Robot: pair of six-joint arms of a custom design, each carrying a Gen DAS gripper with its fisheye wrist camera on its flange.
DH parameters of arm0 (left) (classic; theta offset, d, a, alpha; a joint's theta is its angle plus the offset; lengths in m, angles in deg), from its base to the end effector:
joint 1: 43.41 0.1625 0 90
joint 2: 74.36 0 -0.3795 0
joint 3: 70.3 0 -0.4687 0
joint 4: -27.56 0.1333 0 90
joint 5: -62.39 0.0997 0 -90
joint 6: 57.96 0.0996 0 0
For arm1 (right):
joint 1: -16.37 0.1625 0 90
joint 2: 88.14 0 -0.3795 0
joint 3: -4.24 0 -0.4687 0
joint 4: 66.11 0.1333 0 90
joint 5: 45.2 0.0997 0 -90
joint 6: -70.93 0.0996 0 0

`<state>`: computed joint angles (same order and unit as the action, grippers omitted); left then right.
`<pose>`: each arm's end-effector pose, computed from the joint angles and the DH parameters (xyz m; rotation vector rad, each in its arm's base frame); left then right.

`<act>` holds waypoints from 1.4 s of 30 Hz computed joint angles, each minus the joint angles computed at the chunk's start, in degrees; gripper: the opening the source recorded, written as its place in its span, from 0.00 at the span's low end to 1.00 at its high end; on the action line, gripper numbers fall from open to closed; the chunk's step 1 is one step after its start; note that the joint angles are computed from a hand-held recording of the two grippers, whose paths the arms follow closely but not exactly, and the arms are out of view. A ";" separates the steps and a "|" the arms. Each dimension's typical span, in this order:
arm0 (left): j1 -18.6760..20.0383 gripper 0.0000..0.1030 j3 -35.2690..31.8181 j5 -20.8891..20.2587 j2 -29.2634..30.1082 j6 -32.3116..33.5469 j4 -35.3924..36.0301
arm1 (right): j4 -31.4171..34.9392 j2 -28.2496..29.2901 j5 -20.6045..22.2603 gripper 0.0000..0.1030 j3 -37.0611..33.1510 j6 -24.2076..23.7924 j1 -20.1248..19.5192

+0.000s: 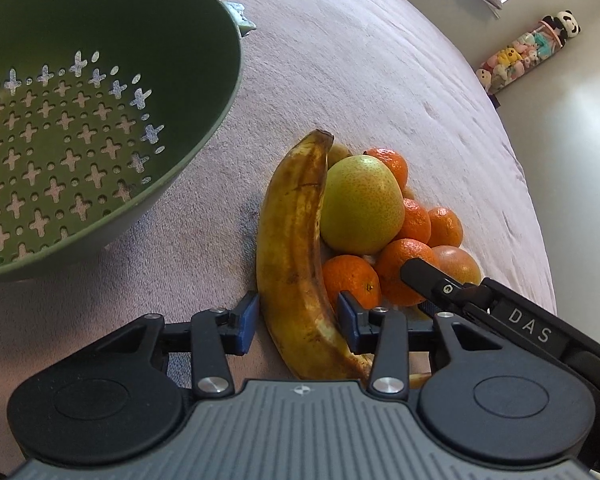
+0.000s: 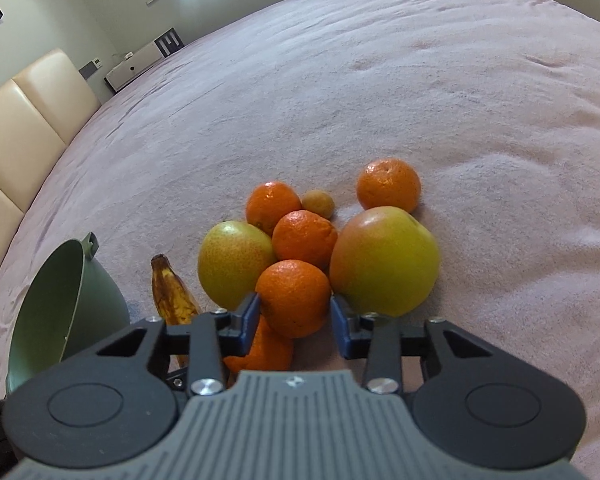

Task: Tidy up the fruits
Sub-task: 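Grasp the banana with the left tool while the right tool grasps a mandarin, then carry the banana and mandarin with both tools into the green colander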

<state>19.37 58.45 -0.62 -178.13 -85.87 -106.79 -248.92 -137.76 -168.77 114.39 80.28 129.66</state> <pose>-0.0508 -0.4889 0.2825 -0.1310 2.7871 -0.7314 0.3111 -0.5248 0.0266 0.0896 -2.5909 0.9362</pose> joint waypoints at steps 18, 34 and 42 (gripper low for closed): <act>-7.99 0.24 -2.21 9.03 -6.67 -1.66 25.55 | 14.52 -6.10 -4.18 0.24 4.04 3.70 3.71; -4.27 0.43 -1.56 4.67 -2.54 5.11 14.94 | 13.47 -8.27 1.79 0.53 5.81 5.40 1.38; -3.58 0.46 -2.19 4.65 -0.92 5.75 15.43 | 13.87 -6.01 3.47 0.53 3.86 5.01 0.14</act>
<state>15.79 56.26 4.03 -179.05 -80.12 -91.37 -235.05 -143.77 -165.30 118.24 85.28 129.80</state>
